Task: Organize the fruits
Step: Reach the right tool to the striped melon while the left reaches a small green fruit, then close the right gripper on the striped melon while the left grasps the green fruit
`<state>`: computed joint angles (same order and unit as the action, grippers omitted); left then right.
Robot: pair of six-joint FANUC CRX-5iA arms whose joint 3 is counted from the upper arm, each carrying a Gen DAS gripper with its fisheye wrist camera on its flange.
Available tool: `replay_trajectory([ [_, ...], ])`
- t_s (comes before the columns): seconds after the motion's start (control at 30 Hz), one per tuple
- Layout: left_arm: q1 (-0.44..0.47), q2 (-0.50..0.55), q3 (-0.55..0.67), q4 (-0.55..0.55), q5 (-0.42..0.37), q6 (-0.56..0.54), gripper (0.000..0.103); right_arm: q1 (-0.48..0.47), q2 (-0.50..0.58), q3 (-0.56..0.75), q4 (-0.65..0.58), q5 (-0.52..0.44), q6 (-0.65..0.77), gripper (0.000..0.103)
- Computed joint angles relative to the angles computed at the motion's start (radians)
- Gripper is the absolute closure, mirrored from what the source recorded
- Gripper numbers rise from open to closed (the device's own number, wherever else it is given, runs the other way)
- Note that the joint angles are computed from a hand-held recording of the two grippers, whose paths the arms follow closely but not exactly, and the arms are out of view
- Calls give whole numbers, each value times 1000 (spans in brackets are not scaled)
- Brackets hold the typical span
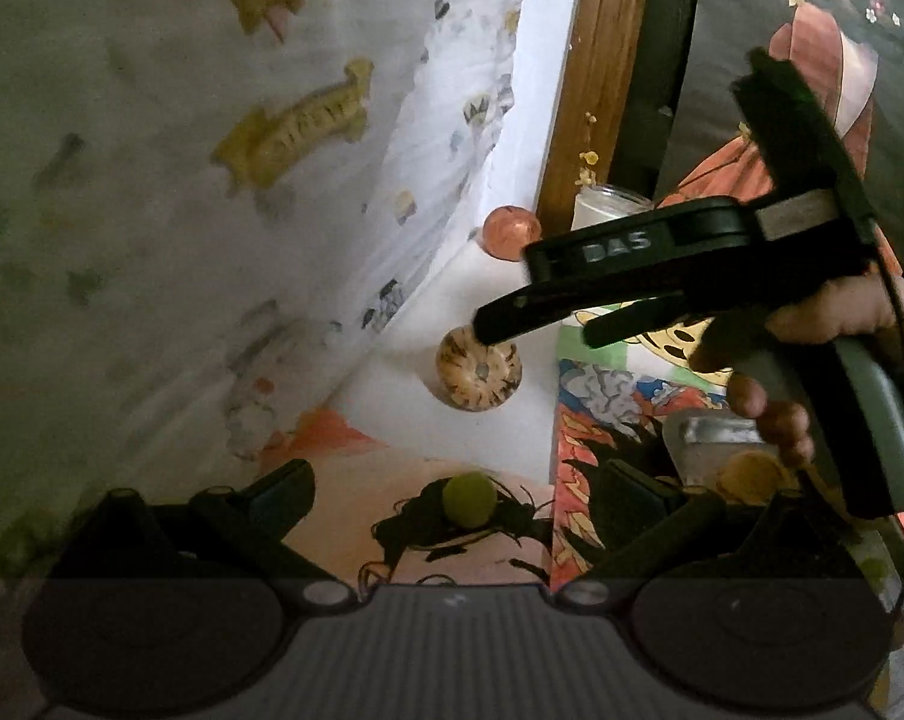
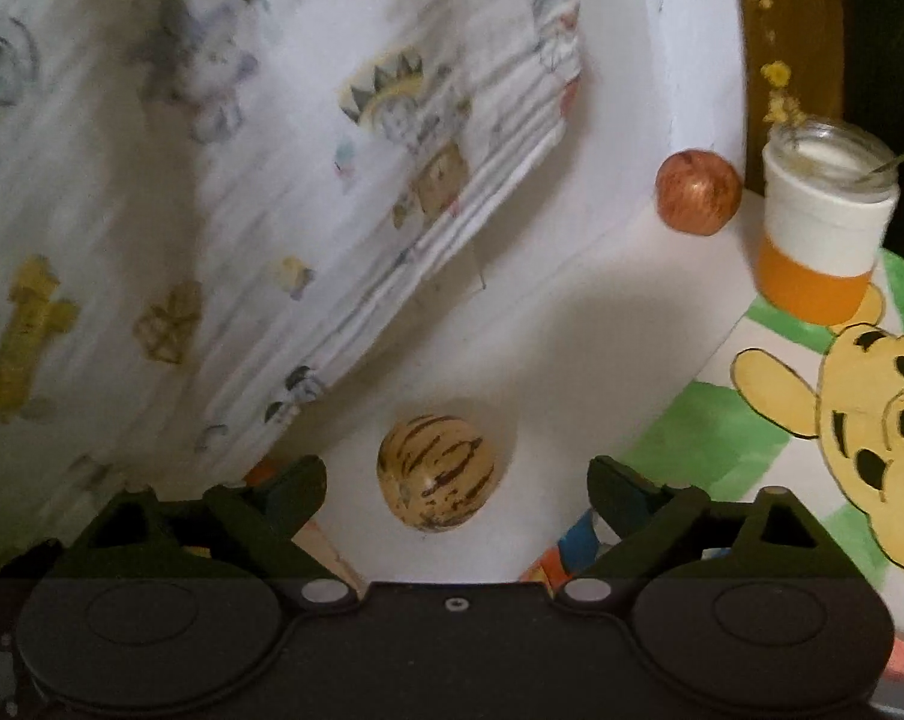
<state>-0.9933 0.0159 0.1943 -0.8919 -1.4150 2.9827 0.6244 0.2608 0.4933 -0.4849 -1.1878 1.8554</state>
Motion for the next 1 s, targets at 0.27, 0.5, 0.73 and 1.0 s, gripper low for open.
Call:
replay_trajectory([
  [0.27,39,-6,-32,25,59,-10,11,22,45,24,-5,-10,8,15],
  [0.5,82,-23,-69,71,127,-3,29,44,62,8,22,18,5,25],
  [0.73,103,-26,-87,93,165,-4,41,58,32,-44,43,75,32,36],
  [1.0,110,-30,-102,97,193,4,49,87,-17,-114,85,126,56,47],
])
